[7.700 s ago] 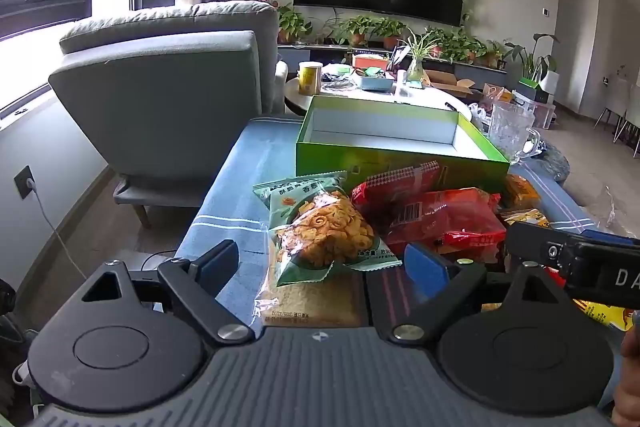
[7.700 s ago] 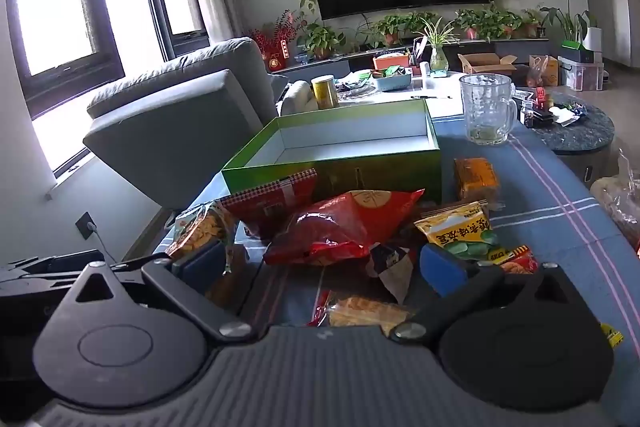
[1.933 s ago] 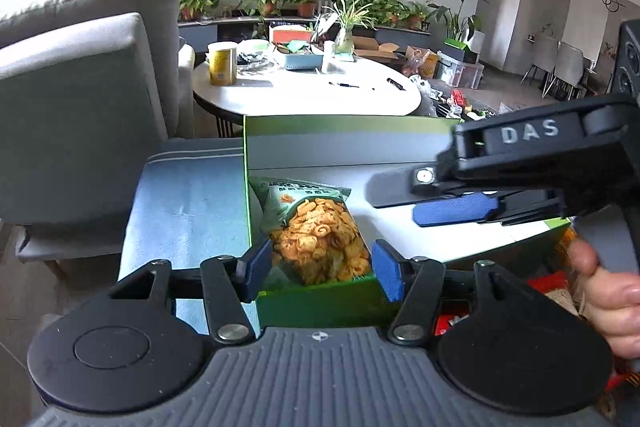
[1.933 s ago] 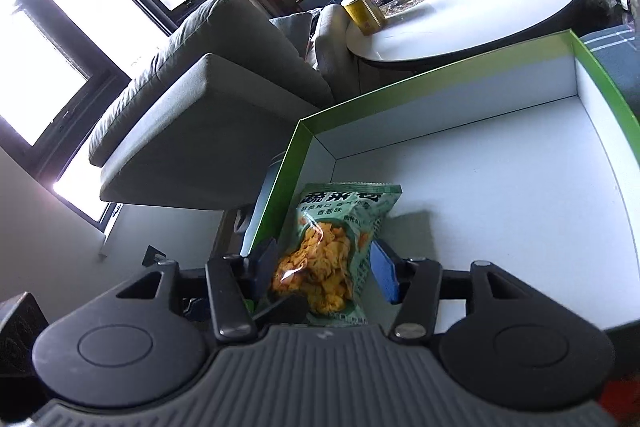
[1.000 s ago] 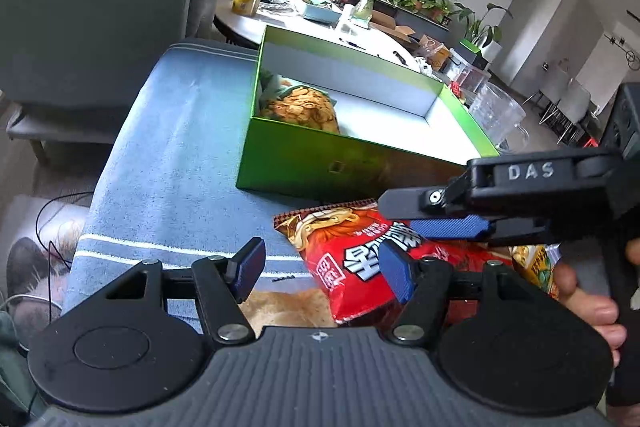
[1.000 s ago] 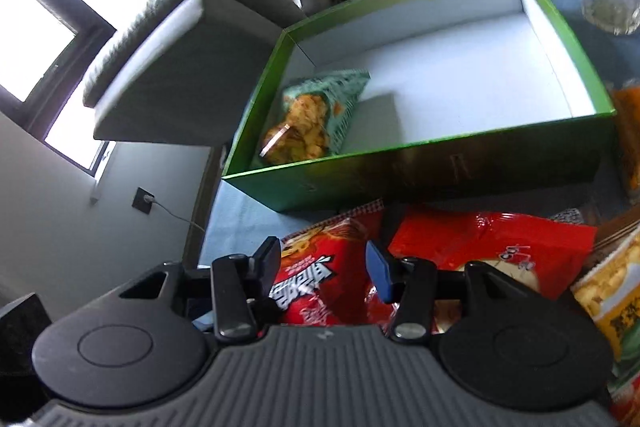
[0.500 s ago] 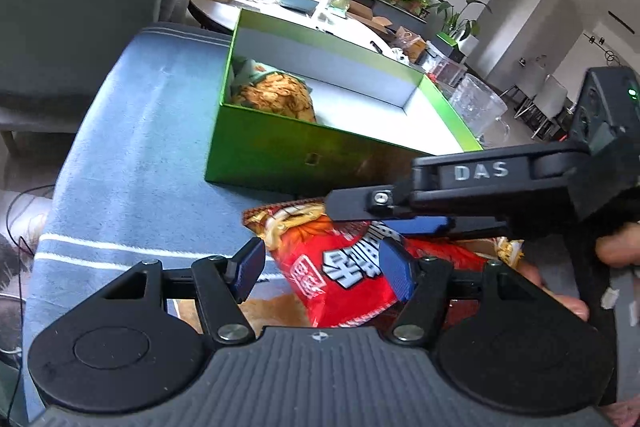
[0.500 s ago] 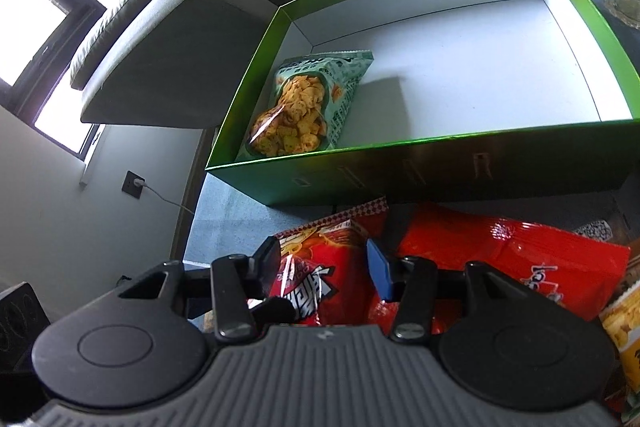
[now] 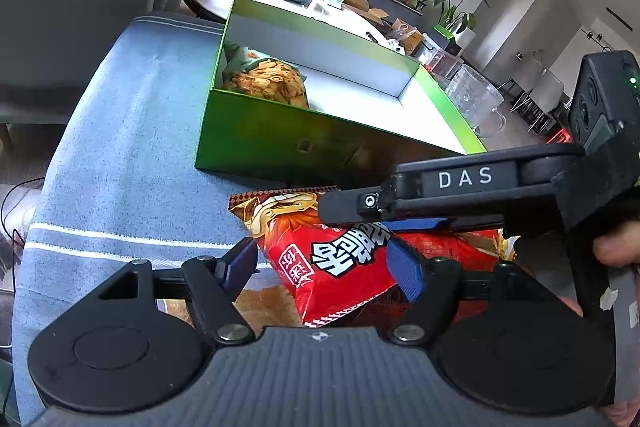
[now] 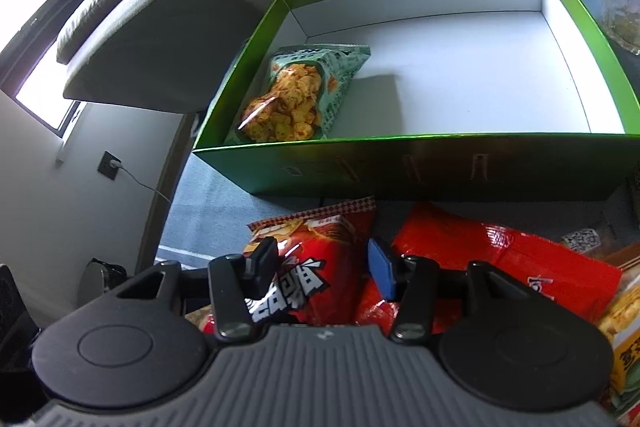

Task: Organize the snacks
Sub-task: 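Grasp the red chip bag with white lettering with the right gripper, then lower the red chip bag into the box beside the green bag, release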

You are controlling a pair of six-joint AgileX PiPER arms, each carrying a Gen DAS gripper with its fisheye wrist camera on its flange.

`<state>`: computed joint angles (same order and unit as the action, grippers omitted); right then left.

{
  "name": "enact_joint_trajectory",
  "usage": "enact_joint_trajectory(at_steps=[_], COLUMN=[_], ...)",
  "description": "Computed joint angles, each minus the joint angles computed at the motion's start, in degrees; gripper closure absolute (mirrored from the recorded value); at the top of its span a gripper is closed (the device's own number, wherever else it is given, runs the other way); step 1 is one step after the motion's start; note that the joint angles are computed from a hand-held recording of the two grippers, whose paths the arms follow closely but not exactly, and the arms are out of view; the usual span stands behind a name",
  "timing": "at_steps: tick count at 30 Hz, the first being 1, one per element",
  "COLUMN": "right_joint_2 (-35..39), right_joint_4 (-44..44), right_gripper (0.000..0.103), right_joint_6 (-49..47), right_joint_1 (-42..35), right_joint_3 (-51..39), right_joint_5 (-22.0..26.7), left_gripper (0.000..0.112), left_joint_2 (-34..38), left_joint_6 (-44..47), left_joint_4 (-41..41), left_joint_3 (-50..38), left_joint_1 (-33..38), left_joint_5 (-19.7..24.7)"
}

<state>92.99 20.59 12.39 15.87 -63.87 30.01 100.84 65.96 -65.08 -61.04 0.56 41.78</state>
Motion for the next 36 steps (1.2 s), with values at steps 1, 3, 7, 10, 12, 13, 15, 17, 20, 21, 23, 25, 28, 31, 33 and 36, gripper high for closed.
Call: enact_joint_trajectory(at_steps=[1,3,7,10,12,13,15,17,20,21,23,25,28,31,33,36], right_joint_2=[0.3,0.8,1.9,2.4,1.8,1.1,-0.2,-1.9,-4.5,-5.5,-7.3,-9.1,-11.5,-13.8,-15.4,-16.4], right_joint_4=[0.0,-0.3,1.5,6.7,6.5,7.0,9.6,12.0,13.1,12.9,11.9,11.5,12.0,10.1,8.3,8.3], right_gripper=[0.042,0.038,0.035,0.038,0.040,0.041,0.042,0.042,0.042,0.042,0.042,0.042,0.042,0.042,0.042,0.042], right_joint_6=[0.1,0.9,0.0,-5.1,-4.9,-5.5,-8.2,-10.3,-11.1,-11.1,-10.5,-10.5,-11.4,-10.0,-8.5,-8.7], right_joint_1=[-0.2,-0.5,-0.2,-0.4,0.2,0.5,0.5,0.6,1.3,1.7,2.5,3.1,3.6,4.0,3.9,2.8], right_joint_3=[-0.4,-1.1,-1.7,-1.1,-0.2,0.8,2.5,3.9,5.4,5.9,6.8,7.7,9.1,10.3,11.0,11.2], right_joint_5=[0.6,1.6,1.3,0.2,-1.6,-2.8,-4.4,-5.6,-7.5,-8.2,-9.7,-10.8,-12.4,-14.2,-15.1,-15.7], left_gripper=[0.044,0.044,0.048,0.051,0.052,0.052,0.053,0.053,0.053,0.053,0.053,0.053,0.053,0.053,0.053,0.053], left_joint_2=[0.1,0.3,0.5,-0.2,-1.9,-2.8,-5.3,-7.5,-11.0,-12.1,-14.0,-16.3,-19.2,-20.6,-20.8,-19.9], left_joint_6=[0.1,0.2,1.7,3.9,7.0,8.6,12.3,14.4,16.5,17.1,18.2,20.2,22.4,23.0,22.1,23.3], left_joint_4=[-0.2,-0.5,-1.9,-4.2,-6.5,-7.5,-9.9,-11.7,-13.6,-14.1,-15.3,-16.9,-18.6,-19.2,-18.5,-19.7], left_joint_3=[0.0,0.1,0.3,1.6,3.8,4.6,6.8,8.3,10.1,10.6,11.5,12.8,14.2,14.1,13.2,11.7], left_joint_1=[-0.1,-0.4,-0.8,-1.0,-1.6,-1.7,-2.2,-2.5,-2.9,-2.9,-3.3,-4.0,-5.4,-6.9,-8.1,-9.9], left_joint_5=[-0.1,-0.4,-0.5,-2.2,-4.8,-5.4,-7.3,-8.7,-9.8,-10.0,-10.8,-12.0,-13.6,-14.4,-14.9,-15.6])
